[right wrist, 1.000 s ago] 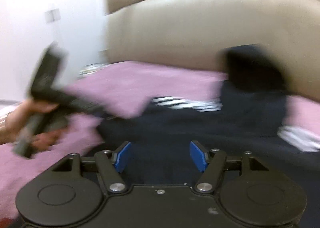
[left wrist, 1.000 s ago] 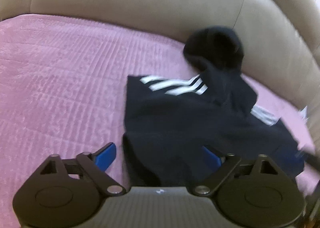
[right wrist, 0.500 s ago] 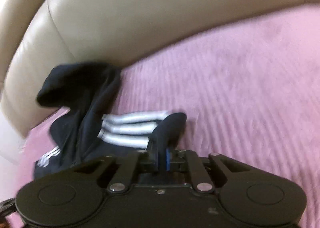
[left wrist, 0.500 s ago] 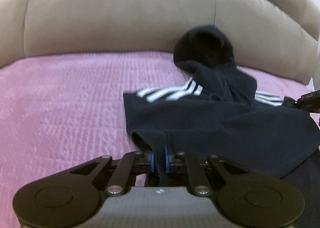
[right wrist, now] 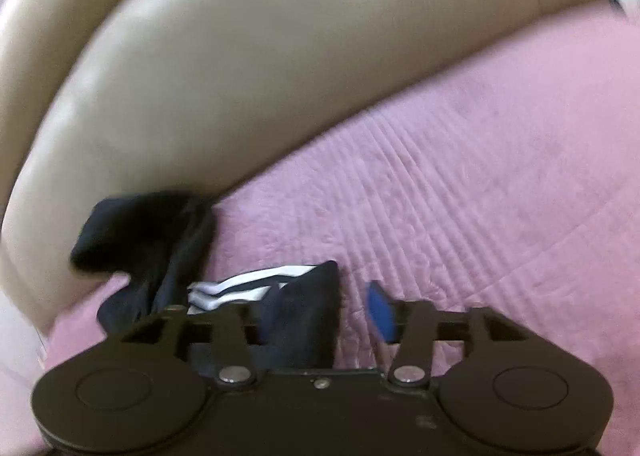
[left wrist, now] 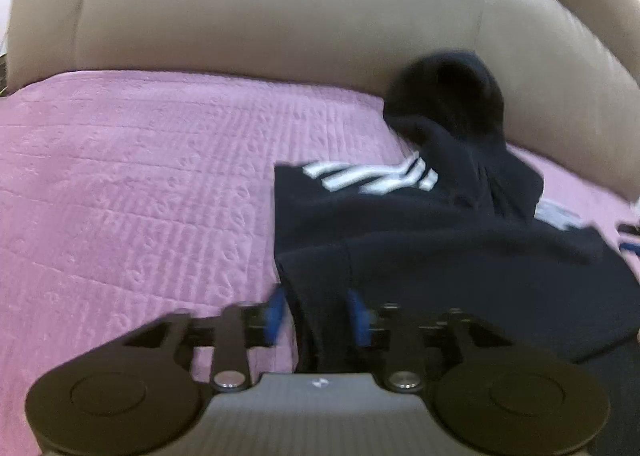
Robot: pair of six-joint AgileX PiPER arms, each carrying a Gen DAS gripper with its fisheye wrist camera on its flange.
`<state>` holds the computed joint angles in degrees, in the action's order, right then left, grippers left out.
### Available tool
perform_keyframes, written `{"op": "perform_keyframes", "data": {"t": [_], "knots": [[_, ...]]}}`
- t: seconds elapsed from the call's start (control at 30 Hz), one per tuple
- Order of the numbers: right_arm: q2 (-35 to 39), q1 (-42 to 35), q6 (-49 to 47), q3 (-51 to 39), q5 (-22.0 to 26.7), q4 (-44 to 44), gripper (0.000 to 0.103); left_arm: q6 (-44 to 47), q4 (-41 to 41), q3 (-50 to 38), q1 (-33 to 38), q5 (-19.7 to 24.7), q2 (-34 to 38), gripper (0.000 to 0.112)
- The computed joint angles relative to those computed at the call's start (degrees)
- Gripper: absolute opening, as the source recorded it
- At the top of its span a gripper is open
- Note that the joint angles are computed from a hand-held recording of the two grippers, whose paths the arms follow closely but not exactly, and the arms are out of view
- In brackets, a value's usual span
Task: Fold large clothes
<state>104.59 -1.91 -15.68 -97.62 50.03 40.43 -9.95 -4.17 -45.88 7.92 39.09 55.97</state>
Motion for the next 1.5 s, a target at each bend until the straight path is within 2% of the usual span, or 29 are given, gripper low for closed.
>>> {"op": "perform_keyframes", "data": {"t": [0.03,0.1,0.17,0.3,0.33,0.4,0.43,0.47,0.53,0.57,0.63,0.67,0.7,0.77,0.8,0.83,0.87,0.97,1.03,1.1,1.3,1.37,1.4,1.43,1.5], "knots": [[-3.16,0.92,-2.21,1.57,-0.28,-2.05,0.080,-1.02,0.67,-1.05,-0.47,0.78,-0.78,0.071],[-7.38,3.45,-8.09,2.46,1.60,-3.64,0.080,-4.75,4.50,-3.39,-3.80,1.42,-1.97,0.085],[-9.12,6.78,-12.25,0.80,5.86,-4.79,0.082,-4.10,4.96,-6.73,-6.50,2.75,-0.86,0.085],[-7.55,18.22,-8.69,-3.99,10.72,-13.82,0.083,4.93,-5.23,-12.40,-8.76,7.19,5.97,0.086],[-5.79,21.00,-7.30,-5.13,11.47,-16.44,0.083,4.41,-4.05,-12.10,-11.05,6.99,7.21,0.086],[-3.28,26.97,-2.07,-5.83,12.81,-25.80,0.083,-2.36,5.15,-8.82,-16.13,3.67,8.54,0.085],[-2.82,29.42,1.53,-4.12,12.82,-30.71,0.083,-5.80,8.59,-7.75,-17.11,4.39,9.33,0.085],[-3.18,30.47,3.66,-0.12,11.14,-33.33,0.084,-6.96,9.73,-5.96,-16.62,4.07,10.15,0.083],[-9.18,29.15,3.69,10.57,2.63,-31.69,0.084,-2.39,6.30,-0.36,-13.66,-0.51,6.35,0.082],[-12.20,27.70,1.70,14.92,0.39,-29.32,0.084,1.19,5.20,0.70,-12.67,-0.19,4.88,0.082],[-15.14,26.42,0.17,18.64,-0.83,-28.74,0.084,1.47,8.07,1.29,-13.44,1.82,3.21,0.085],[-15.47,26.42,0.15,18.95,-0.71,-29.09,0.084,0.31,10.01,1.44,-13.76,3.12,2.77,0.089],[-15.34,26.55,0.72,17.98,0.74,-29.88,0.084,-0.07,9.66,0.82,-12.28,5.43,3.19,0.103],[-12.25,27.76,4.01,10.95,7.81,-33.14,0.084,2.54,2.09,0.99,-4.68,7.56,2.45,0.103],[-10.04,28.49,6.40,6.04,12.44,-34.55,0.083,7.01,-2.78,0.68,-0.58,8.90,0.96,0.097],[-8.44,29.07,8.08,2.49,15.07,-34.77,0.083,10.37,-5.35,-0.54,1.65,10.97,0.27,0.092],[-8.07,28.95,8.28,-0.08,16.18,-33.11,0.084,13.84,-7.45,-1.93,3.18,12.79,-0.35,0.091],[-8.72,28.67,6.87,-3.28,13.91,-25.48,0.084,26.17,-15.58,-7.50,8.32,16.40,-0.78,0.093],[-7.37,30.63,5.31,-5.06,11.40,-22.65,0.084,33.72,-22.94,-13.08,11.81,18.63,2.26,0.099],[-4.68,34.08,6.55,-7.03,9.15,-25.09,0.084,36.95,-27.71,-18.97,12.31,19.21,6.89,0.101],[3.95,40.84,14.33,-11.35,6.82,-28.08,0.084,35.22,-24.68,-43.20,4.89,17.92,26.96,0.101],[6.00,44.04,19.98,-11.53,5.81,-32.40,0.086,35.22,-24.21,-51.97,3.29,17.47,34.96,0.101],[5.57,46.27,23.14,-9.49,3.74,-37.18,0.087,34.73,-23.21,-57.25,2.13,17.79,39.08,0.101],[3.93,48.75,26.73,-5.51,-0.29,-42.91,0.088,34.03,-22.19,-62.45,1.08,18.70,42.77,0.100],[2.10,52.47,35.45,-1.01,-3.75,-51.76,0.090,32.00,-20.24,-72.72,-1.18,20.16,50.14,0.100]]}}
